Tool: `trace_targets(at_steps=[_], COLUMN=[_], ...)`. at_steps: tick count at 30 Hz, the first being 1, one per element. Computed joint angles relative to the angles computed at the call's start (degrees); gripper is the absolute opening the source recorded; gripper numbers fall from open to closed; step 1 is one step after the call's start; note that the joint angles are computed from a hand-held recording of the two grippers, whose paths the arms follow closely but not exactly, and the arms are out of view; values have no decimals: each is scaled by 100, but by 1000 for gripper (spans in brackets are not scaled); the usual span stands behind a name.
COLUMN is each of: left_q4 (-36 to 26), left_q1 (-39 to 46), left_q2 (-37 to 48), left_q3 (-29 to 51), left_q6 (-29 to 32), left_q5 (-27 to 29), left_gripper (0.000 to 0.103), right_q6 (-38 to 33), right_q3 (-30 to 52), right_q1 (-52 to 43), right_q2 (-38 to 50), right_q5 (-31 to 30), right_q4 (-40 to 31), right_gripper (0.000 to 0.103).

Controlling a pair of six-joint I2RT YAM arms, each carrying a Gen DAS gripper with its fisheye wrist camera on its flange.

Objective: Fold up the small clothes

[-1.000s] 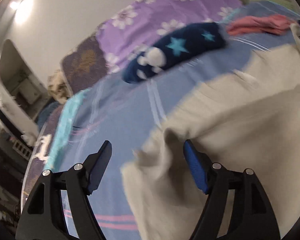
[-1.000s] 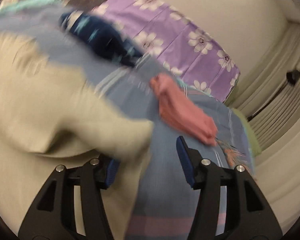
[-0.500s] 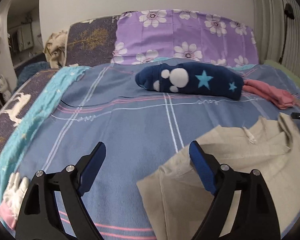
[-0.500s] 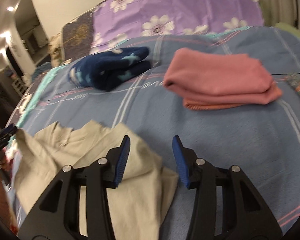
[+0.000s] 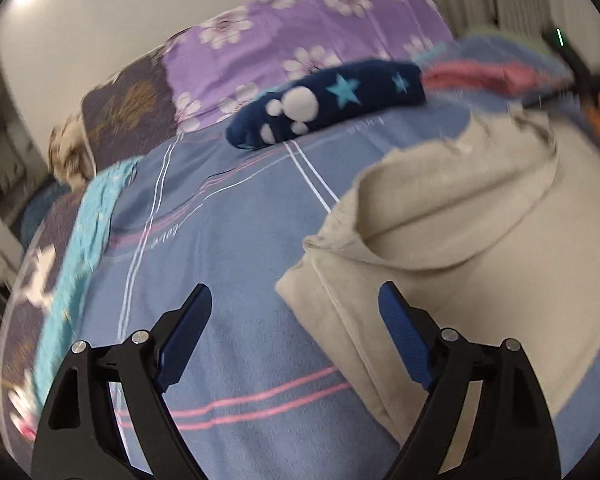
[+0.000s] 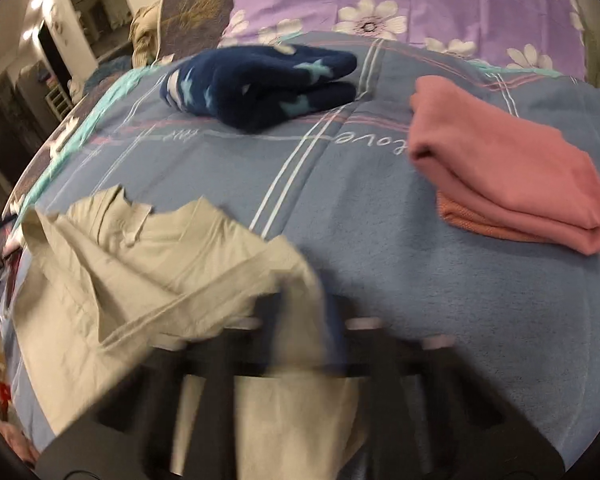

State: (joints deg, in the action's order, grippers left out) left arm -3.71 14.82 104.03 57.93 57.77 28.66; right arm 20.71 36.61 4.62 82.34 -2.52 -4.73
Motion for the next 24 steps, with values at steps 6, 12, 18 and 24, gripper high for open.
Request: trace_targets(at_steps=[6, 12, 18, 24], left_q4=[-249, -913, -1522, -1611], left_q1=[-868, -785, -670, -858], left_q2=[696, 1066, 1638, 2129], left_q3=[800, 1764, 2619, 2903], left_q6=[-298, -1487, -2293, -2419], left_q5=[-230, 492, 393, -237], left_gripper=[12, 4, 4, 34], right_q6=[400, 764, 1119, 1097], right_q3=[-374, -510, -417, -253], right_q1=[-306, -540, -876, -764], right_q2=[-669, -925, -375, 273], right_q5=[-274, -202, -284, -135], right_q4=[240, 333, 693, 762], right_gripper=[3, 3, 2, 8])
